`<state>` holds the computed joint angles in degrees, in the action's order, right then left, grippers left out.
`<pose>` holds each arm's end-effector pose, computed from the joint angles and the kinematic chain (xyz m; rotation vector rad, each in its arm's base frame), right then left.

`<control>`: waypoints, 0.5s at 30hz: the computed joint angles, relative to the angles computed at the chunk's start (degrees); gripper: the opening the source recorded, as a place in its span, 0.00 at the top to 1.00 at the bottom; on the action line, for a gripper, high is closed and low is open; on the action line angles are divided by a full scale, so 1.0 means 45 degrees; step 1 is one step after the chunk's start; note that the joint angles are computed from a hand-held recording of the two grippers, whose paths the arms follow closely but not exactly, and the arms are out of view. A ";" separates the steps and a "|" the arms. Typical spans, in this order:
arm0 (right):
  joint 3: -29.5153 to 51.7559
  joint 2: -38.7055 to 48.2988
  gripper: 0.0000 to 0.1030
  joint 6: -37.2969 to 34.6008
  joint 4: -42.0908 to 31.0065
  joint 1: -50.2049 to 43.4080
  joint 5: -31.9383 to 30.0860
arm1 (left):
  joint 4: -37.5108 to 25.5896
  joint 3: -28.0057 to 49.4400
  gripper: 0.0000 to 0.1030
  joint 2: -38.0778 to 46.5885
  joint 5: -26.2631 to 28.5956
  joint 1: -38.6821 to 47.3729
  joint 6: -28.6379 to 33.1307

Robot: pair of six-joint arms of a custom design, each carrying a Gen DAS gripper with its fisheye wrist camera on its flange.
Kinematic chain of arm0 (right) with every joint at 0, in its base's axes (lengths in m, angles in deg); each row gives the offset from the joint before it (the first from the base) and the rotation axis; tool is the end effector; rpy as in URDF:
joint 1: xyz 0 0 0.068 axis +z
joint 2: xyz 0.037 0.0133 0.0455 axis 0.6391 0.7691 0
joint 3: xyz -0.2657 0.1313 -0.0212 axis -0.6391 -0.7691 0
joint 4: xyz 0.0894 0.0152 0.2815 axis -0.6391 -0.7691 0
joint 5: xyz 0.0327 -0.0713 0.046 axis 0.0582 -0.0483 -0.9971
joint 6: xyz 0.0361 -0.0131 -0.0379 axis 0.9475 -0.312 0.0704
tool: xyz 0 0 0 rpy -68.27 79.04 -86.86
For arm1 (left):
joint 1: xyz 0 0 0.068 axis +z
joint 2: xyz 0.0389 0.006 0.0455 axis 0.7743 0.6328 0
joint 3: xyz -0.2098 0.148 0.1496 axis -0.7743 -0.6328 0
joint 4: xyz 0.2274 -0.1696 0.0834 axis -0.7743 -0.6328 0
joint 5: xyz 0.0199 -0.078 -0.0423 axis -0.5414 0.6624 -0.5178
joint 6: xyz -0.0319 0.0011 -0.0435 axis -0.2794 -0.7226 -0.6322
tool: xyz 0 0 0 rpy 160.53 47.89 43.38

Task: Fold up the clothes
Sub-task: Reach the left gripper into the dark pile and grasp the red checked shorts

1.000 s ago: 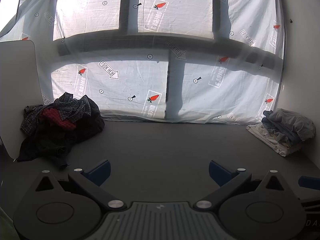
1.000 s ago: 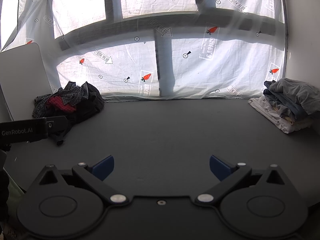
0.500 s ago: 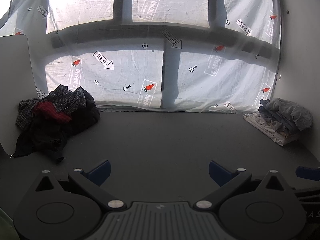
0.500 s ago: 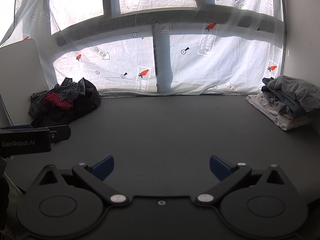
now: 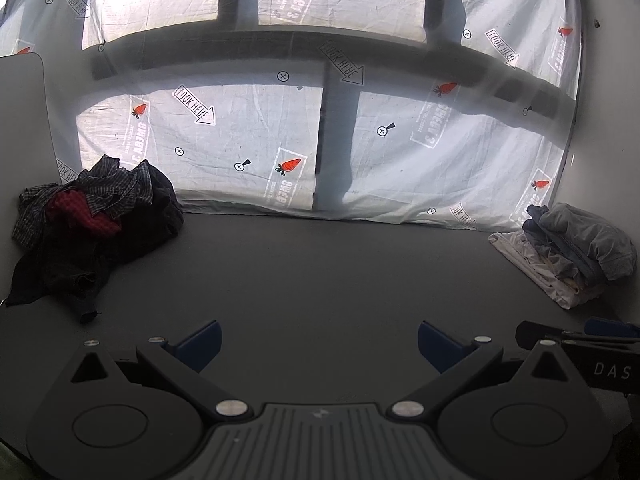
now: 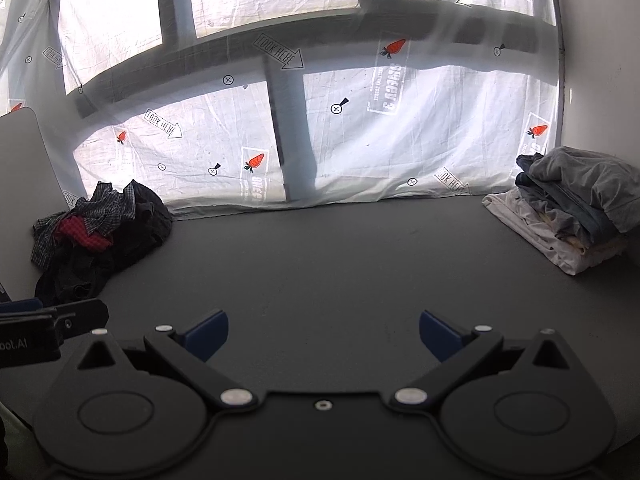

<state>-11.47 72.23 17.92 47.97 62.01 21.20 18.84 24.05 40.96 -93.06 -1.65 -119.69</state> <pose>0.2698 0.1106 0.2966 -0.2439 2.1226 0.3308 0.1875 -0.1984 0.3075 -0.3427 2.1033 0.0879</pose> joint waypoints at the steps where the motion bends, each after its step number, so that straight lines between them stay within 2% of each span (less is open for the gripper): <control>1: 0.0340 0.0497 0.00 0.0014 0.0139 -0.0259 -0.0355 | 0.0118 0.0257 0.00 0.0164 0.0195 0.0462 0.0212; 6: 0.1148 0.2081 0.00 0.0316 0.1223 -0.0967 -0.1358 | 0.0715 0.0910 0.00 0.0863 0.1271 0.2230 0.0325; 10: 0.1801 0.3674 0.00 0.1020 0.2266 -0.1531 -0.2979 | 0.1072 0.0781 0.00 0.0941 0.2124 0.3114 -0.0208; 15: 0.3541 0.5621 0.00 0.1453 0.2000 -0.1117 -0.3341 | 0.0613 0.0690 0.00 0.0972 0.2643 0.4223 -0.0522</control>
